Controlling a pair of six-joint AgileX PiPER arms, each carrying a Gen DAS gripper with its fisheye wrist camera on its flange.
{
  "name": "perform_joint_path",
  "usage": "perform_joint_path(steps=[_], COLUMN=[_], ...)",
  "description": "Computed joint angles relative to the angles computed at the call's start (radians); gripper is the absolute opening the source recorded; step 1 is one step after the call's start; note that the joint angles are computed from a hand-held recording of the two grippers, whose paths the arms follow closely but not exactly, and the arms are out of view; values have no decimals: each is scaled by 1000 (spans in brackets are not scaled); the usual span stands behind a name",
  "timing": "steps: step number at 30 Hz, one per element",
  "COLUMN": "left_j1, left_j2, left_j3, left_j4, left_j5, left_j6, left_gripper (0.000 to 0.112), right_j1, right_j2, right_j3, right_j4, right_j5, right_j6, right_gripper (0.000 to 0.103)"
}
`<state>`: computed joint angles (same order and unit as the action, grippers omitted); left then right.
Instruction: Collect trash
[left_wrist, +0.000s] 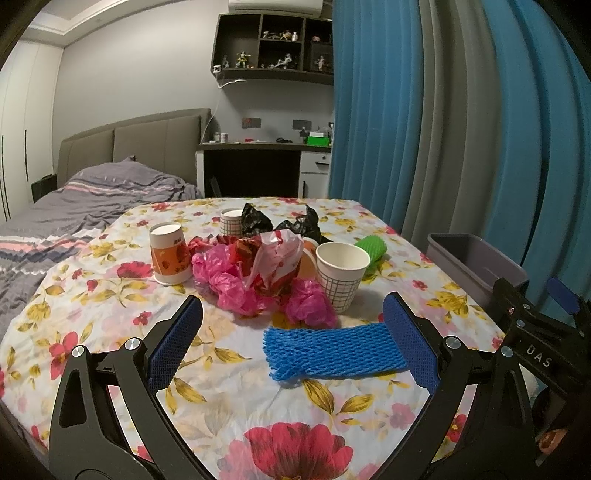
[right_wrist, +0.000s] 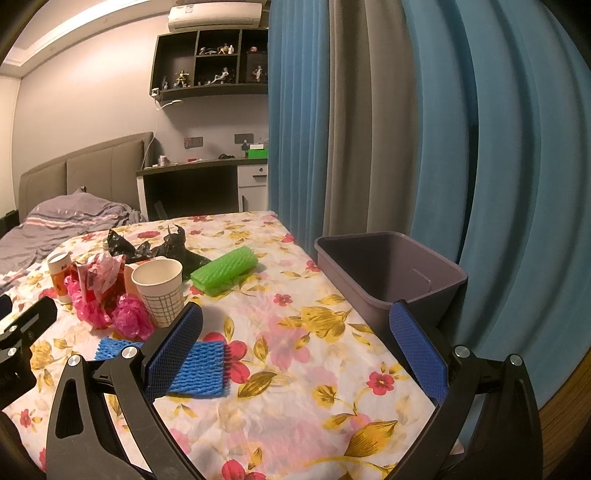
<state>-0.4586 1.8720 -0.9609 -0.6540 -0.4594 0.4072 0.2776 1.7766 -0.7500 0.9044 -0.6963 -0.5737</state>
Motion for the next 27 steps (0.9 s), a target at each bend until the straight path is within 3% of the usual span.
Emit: perform_joint_path(steps=[9, 16, 19, 22, 25, 27], left_j1=[29, 71, 98, 133, 166, 175], left_j2=[16, 20, 20, 20, 23, 23], left_j3=[-8, 24, 38, 50, 53, 58], left_j4=[90, 167, 175, 205, 231, 234], left_j5=[14, -32, -52, -64, -63, -66], left_j6=[-75, -164, -177, -221, -253, -256], left_gripper=[97, 97, 97, 97, 97, 96], right_j1=[-13, -26, -30, -49, -57, -61], right_j2=[29, 72, 113, 181, 246, 275], right_j3=[-20, -59, -110, -197, -275, -308], right_j4=[-29, -84, -101, -130, -29, 32], right_j5=[32, 96, 160, 287, 366, 402], right_j6=[42, 80, 73, 81, -29, -95], right_gripper=[98, 96, 94, 92, 89, 80])
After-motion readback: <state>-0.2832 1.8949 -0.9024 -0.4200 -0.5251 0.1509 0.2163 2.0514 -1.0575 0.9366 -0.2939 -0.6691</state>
